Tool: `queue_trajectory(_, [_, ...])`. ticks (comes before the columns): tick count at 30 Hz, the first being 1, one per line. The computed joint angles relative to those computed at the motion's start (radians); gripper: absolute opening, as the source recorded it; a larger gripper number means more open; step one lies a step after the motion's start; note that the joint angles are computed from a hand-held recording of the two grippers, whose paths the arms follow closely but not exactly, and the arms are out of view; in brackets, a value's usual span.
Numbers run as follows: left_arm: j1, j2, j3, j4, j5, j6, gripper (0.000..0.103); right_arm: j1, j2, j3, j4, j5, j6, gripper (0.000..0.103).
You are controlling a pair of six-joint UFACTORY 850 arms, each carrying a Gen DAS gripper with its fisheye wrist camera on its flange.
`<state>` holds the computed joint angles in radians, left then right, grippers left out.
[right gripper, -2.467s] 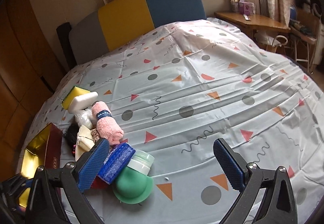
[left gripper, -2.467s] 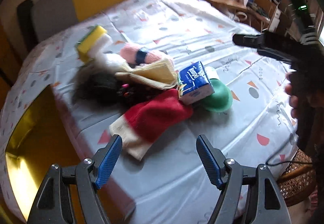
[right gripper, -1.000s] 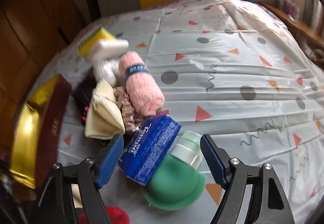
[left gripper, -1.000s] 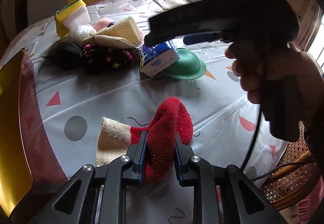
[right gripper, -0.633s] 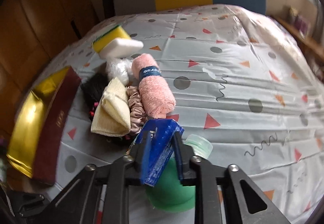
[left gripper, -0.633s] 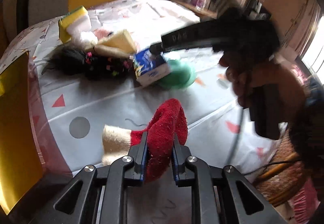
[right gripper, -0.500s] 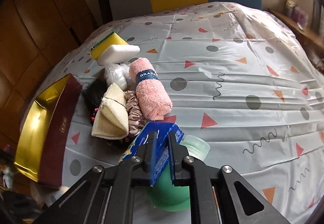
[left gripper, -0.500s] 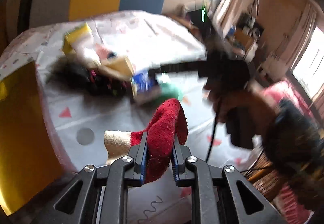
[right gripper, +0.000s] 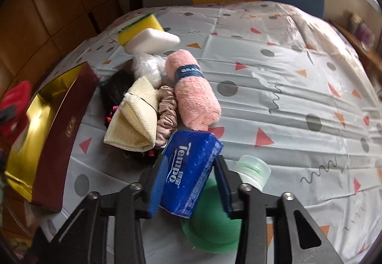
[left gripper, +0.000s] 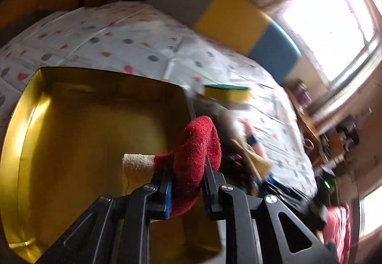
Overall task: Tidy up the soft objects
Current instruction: 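Drop the Santa hat into the gold tray while right gripper grasps blue tissue pack, then carry the blue tissue pack into the gold tray and release it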
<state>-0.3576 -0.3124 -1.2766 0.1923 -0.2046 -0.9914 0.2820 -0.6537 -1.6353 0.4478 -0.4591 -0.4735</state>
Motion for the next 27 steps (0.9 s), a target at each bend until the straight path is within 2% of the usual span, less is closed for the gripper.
queue_trajectory(1, [0.012,-0.028,-0.034,0.024,-0.035,-0.036,0.020,0.001,0.004,0.004,0.009,0.004,-0.017,0.033])
queue_trajectory(3, [0.026,-0.069,-0.081,-0.040,-0.059,0.017,0.023,-0.001,0.007,0.004,0.016,0.008,-0.024,0.029])
queue_trajectory(4, [0.036,-0.087,-0.099,-0.065,-0.057,0.033,0.031,-0.003,0.009,0.006,0.017,0.010,-0.021,0.029])
queue_trajectory(5, [0.040,-0.112,-0.125,-0.051,-0.061,0.008,0.036,-0.005,0.011,0.007,0.020,0.012,-0.019,0.028])
queue_trajectory(7, [0.055,-0.169,-0.199,-0.103,-0.096,0.060,0.046,-0.009,0.011,0.007,0.034,0.011,-0.023,0.028])
queue_trajectory(10, [0.068,-0.181,-0.214,-0.132,-0.118,0.067,0.050,-0.012,0.014,0.009,0.045,0.021,-0.027,0.027])
queue_trajectory(12, [0.061,-0.178,-0.210,-0.063,-0.130,0.011,0.059,-0.016,0.017,0.011,0.060,0.027,-0.035,0.027])
queue_trajectory(15, [0.047,-0.142,-0.158,-0.031,-0.126,0.000,0.060,-0.026,0.021,0.011,0.091,0.032,-0.044,0.027])
queue_trajectory(20, [-0.017,-0.054,-0.050,0.224,-0.152,-0.181,0.059,-0.041,0.040,0.028,0.178,0.058,-0.099,0.027])
queue_trajectory(23, [-0.060,0.001,0.019,0.376,-0.160,-0.305,0.059,-0.056,0.059,0.050,0.342,0.059,-0.231,0.027])
queue_trajectory(27, [-0.094,0.053,0.082,0.452,-0.171,-0.380,0.059,-0.068,0.079,0.073,0.584,-0.005,-0.453,0.027])
